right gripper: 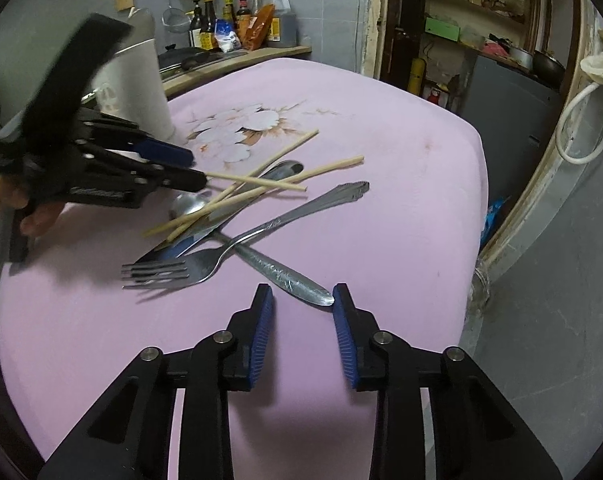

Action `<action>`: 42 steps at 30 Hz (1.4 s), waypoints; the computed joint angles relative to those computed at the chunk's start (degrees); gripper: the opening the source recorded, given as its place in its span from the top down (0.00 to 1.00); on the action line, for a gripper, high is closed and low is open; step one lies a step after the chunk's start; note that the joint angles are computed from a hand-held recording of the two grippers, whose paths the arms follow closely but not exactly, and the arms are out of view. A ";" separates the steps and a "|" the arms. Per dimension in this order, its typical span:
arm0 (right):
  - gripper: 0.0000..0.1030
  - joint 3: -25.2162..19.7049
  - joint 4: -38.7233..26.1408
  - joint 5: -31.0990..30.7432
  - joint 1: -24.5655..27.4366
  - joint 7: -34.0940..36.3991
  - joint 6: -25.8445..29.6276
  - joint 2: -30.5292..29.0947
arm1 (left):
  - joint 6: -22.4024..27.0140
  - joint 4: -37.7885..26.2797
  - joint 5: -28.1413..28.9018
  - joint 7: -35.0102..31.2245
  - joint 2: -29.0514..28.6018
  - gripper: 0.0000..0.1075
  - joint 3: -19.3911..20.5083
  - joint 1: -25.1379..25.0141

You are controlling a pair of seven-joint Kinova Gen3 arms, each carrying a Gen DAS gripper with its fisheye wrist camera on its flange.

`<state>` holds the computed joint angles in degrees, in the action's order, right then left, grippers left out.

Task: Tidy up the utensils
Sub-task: 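Grasp a chopstick with the left tool while the right tool reaches for a spoon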

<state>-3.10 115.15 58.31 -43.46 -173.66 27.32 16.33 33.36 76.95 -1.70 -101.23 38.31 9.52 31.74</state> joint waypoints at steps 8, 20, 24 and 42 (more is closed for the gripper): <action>0.80 -2.00 0.62 -0.56 -1.82 -2.61 1.32 -0.63 | -1.27 2.86 -5.27 2.48 -1.25 0.84 -3.50 4.54; 0.86 -3.43 -0.18 -1.43 -7.98 -7.39 3.22 0.41 | 1.93 5.91 1.46 -0.46 -3.60 0.98 2.23 -2.50; 0.86 -3.80 -1.13 -0.67 -9.39 -8.66 3.21 1.21 | 2.81 8.74 7.14 -3.09 -5.03 0.98 4.91 -7.10; 0.73 -2.65 -7.08 5.69 -3.72 -6.47 2.90 2.97 | 3.48 11.48 16.05 -11.23 -6.40 0.97 6.53 -11.83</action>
